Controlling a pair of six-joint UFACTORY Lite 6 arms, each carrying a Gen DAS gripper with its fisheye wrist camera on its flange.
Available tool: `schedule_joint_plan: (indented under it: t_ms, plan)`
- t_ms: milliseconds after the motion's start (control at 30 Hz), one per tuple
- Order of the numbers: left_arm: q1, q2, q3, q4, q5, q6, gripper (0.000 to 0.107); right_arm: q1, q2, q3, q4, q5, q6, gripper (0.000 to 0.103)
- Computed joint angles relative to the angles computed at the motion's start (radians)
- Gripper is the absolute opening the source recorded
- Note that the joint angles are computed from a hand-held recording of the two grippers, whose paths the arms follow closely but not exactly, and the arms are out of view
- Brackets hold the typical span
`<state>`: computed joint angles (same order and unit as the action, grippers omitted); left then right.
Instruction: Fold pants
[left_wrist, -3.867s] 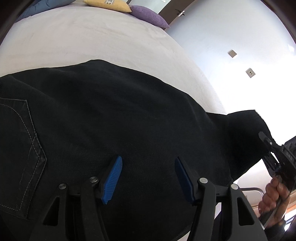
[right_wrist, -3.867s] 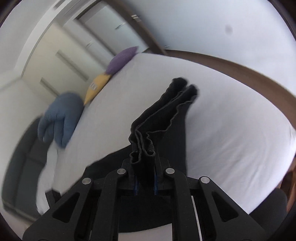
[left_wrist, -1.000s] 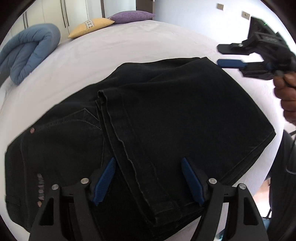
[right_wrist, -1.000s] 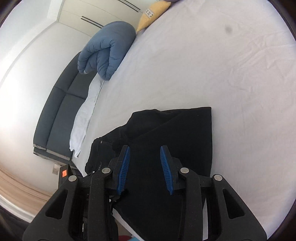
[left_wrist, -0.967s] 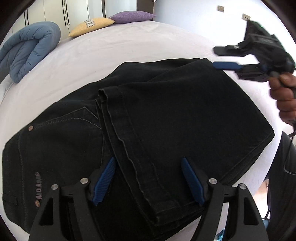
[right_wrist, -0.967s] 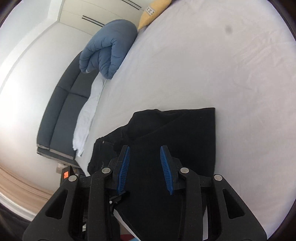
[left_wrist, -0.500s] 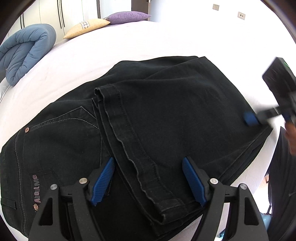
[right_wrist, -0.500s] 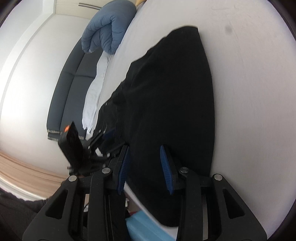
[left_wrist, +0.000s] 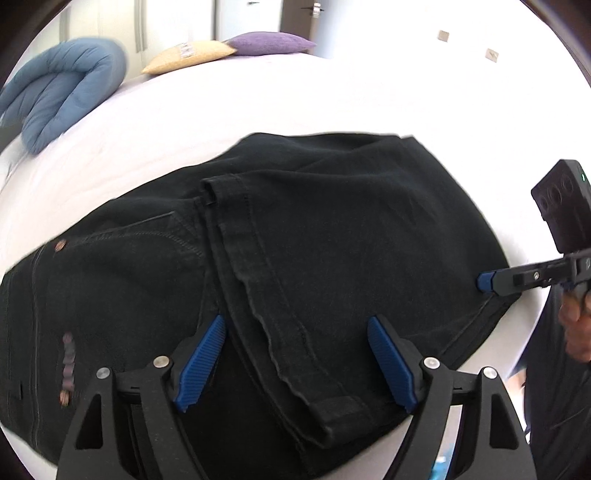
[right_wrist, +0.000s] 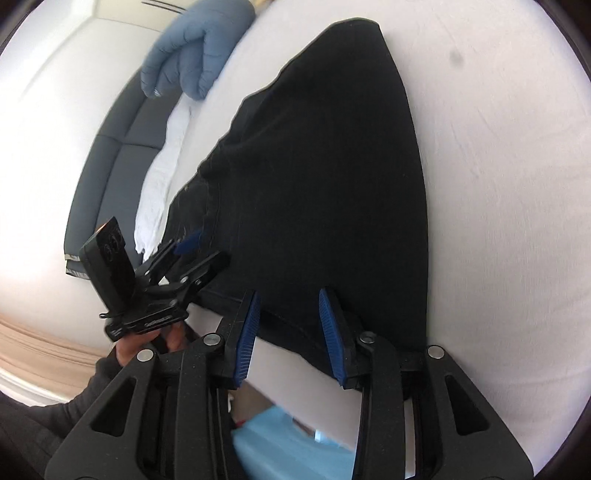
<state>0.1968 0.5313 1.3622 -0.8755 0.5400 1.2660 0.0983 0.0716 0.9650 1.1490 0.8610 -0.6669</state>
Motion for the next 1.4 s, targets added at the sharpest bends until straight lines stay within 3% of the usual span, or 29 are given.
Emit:
schedule_joint_plan:
  t_ms: [67, 133, 200, 333, 500, 667, 933, 1100, 1167, 1233, 1400]
  plan:
    - [0.080, -0.081, -0.073, -0.124, 0.026, 0.060, 0.085, 0.021, -0.044, 0.022, -0.051, -0.007, 0.080, 0.034]
    - [0.187, -0.145, -0.137, -0.264, 0.066, 0.119, 0.101, 0.014, -0.093, 0.010, 0.025, 0.003, 0.050, 0.034]
    - [0.337, -0.168, -0.169, -0.379, 0.145, 0.113, 0.103, 0.018, -0.113, 0.008, 0.108, 0.004, 0.031, 0.034]
    - [0.579, -0.046, -0.072, -0.406, 0.284, -0.067, 0.103, 0.093, -0.051, 0.075, 0.202, -0.016, 0.018, 0.034]
    - [0.752, 0.147, 0.096, -0.435, 0.414, -0.257, 0.103, 0.178, 0.032, 0.180, 0.254, -0.020, 0.028, 0.034]
    - [0.790, 0.281, 0.198, -0.455, 0.488, -0.331, 0.103, 0.233, 0.053, 0.240, 0.252, -0.036, 0.075, 0.034]
    - [0.740, 0.393, 0.345, -0.473, 0.489, -0.430, 0.103, 0.217, 0.064, 0.264, 0.298, -0.016, 0.081, 0.034]
    - [0.722, 0.495, 0.516, -0.454, 0.551, -0.541, 0.102, 0.235, 0.152, 0.349, 0.320, -0.006, 0.080, 0.034]
    - [0.716, 0.532, 0.573, -0.459, 0.575, -0.586, 0.100, 0.250, 0.200, 0.408, 0.301, -0.003, 0.102, 0.034]
    - [0.718, 0.565, 0.622, -0.461, 0.606, -0.629, 0.084, 0.271, 0.253, 0.479, 0.280, -0.007, 0.127, 0.034]
    - [0.744, 0.626, 0.666, -0.484, 0.648, -0.697, 0.058, 0.311, 0.423, 0.736, 0.146, 0.001, 0.264, 0.034]
